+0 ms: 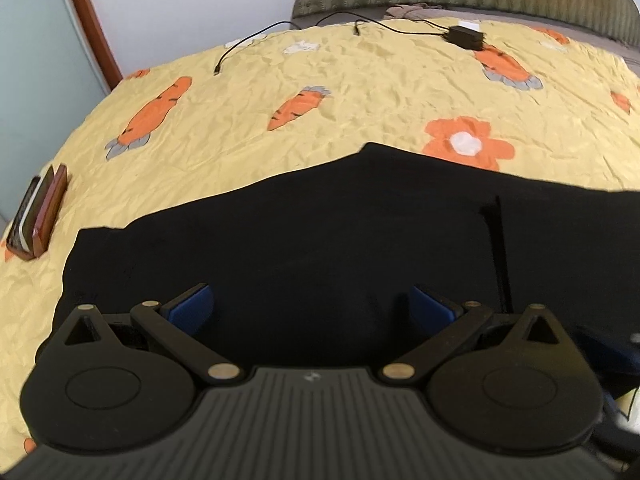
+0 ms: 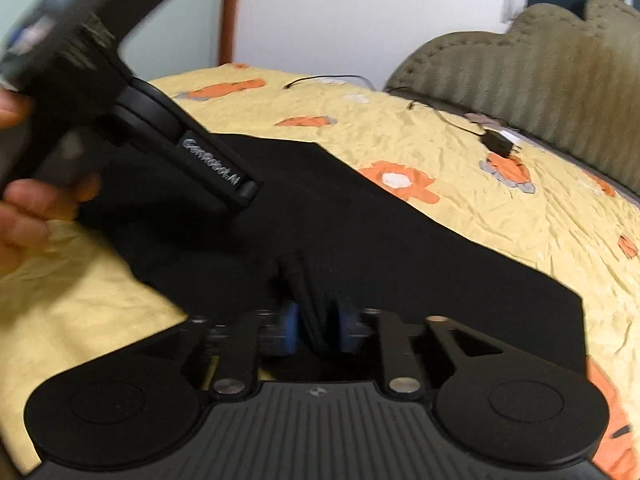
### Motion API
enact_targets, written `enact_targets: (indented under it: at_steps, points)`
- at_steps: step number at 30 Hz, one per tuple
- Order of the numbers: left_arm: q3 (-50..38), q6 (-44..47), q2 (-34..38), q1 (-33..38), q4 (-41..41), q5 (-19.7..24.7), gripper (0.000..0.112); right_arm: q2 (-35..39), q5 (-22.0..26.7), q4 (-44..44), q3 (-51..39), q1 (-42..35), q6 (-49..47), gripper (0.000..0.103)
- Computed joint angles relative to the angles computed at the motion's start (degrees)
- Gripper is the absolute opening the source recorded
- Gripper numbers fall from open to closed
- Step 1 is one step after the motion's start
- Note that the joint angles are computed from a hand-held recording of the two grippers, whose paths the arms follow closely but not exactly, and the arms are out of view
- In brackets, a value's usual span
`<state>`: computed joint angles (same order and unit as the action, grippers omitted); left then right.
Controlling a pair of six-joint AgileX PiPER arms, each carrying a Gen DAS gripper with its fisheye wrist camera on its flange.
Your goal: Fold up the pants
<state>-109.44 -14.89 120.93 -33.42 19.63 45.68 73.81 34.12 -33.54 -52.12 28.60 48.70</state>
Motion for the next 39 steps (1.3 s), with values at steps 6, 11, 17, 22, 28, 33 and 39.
enact_targets:
  at_steps: [6, 11, 17, 22, 28, 33, 39]
  points:
    - [1.55, 0.17, -1.66, 3.04, -0.95, -1.26, 0.103, -10.44, -3.61, -3.89, 5.83, -6.01, 12.25, 0.031]
    - [5.53, 3.01, -4.81, 6.02, -3.01, -3.30, 0.103, 1.11, 5.75, -5.52, 1.59, -1.20, 10.01, 0.032]
    - [10.96, 8.58, -9.52, 12.15, -5.73, -7.26, 0.103, 1.47, 6.67, -7.36, -0.61, 1.85, 15.31, 0.062]
    - [11.86, 10.52, -11.49, 17.98, -6.39, -7.95, 0.103, 5.45, 17.48, -13.84, -5.26, 8.67, 24.26, 0.065]
    - [14.57, 10.98, -13.93, 24.85, -4.36, -10.11, 0.103, 13.65, 15.75, -21.49, -18.00, 18.21, 20.71, 0.065]
    - [13.58, 13.41, -14.78, 32.01, -9.11, -8.28, 0.103, 27.97, 16.41, -29.58, -32.86, 27.45, 2.33, 0.064]
    - [13.56, 14.63, -14.95, 36.36, -9.53, -7.58, 0.103, 43.55, 13.00, -27.29, -51.24, 27.48, -15.50, 0.056]
